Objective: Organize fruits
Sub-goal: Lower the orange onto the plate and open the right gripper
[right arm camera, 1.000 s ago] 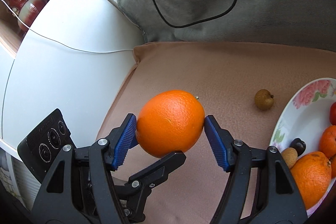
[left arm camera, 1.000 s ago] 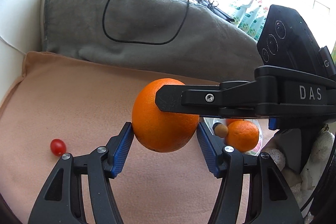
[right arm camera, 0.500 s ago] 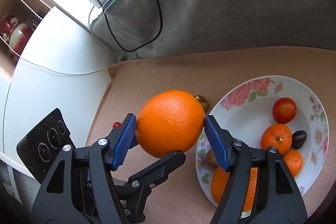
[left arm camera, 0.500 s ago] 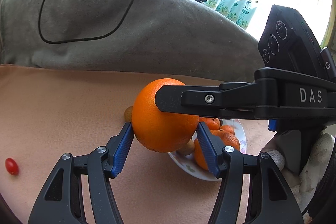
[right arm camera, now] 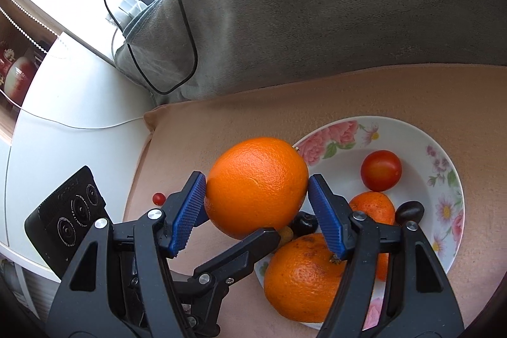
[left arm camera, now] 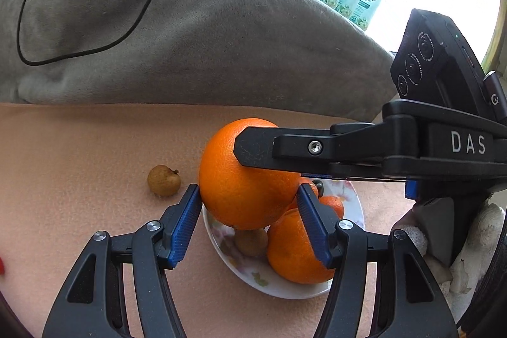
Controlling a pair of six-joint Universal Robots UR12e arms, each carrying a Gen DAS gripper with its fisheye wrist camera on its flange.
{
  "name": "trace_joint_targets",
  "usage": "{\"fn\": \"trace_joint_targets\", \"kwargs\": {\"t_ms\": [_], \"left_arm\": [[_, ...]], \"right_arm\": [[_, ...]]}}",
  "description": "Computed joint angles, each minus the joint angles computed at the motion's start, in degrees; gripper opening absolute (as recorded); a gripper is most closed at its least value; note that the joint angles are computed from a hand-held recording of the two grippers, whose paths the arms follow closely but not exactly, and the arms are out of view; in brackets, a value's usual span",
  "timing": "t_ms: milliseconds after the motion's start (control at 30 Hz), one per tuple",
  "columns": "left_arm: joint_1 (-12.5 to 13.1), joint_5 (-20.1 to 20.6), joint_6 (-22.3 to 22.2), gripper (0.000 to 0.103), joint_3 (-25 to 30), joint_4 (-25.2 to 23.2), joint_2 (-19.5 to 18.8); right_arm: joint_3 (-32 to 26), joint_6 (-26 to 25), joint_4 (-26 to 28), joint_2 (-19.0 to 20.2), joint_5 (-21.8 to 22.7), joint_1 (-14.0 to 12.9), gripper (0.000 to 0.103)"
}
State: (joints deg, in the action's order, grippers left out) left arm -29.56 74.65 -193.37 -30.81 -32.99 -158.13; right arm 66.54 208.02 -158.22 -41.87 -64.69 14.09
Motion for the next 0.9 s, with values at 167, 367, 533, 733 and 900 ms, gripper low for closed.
{"fn": "trace_joint_targets", "kwargs": {"t_ms": [167, 367, 533, 733, 900], "left_arm": [[-0.2, -0.2, 1.4, 0.055, 0.5, 0.8, -0.1], [-0.3, -0.1, 2.2, 0.055, -2.5, 3.1, 1.7], [-0.3, 1.1, 2.6, 0.055, -6.7, 5.7, 4.0], [-0.3, 3.3, 3.6, 0.056, -13.4, 9.7, 7.6], [-0.3, 5.1, 3.9, 0.056, -14.5, 10.6, 8.3]], "right_arm": [[1.4, 1.2, -3.2, -0.8, -1.7, -0.5, 0.071], [3.3, 2.5, -5.9, -2.3, -4.4, -0.9, 0.072], [4.8, 2.6, -7.4, -3.2, -6.0, -0.8, 0.072], [6.0, 0.5, -8.3, -4.2, -9.3, -0.1, 0.079], [6.5, -1.0, -8.4, -4.8, -11.5, 0.6, 0.081]]}}
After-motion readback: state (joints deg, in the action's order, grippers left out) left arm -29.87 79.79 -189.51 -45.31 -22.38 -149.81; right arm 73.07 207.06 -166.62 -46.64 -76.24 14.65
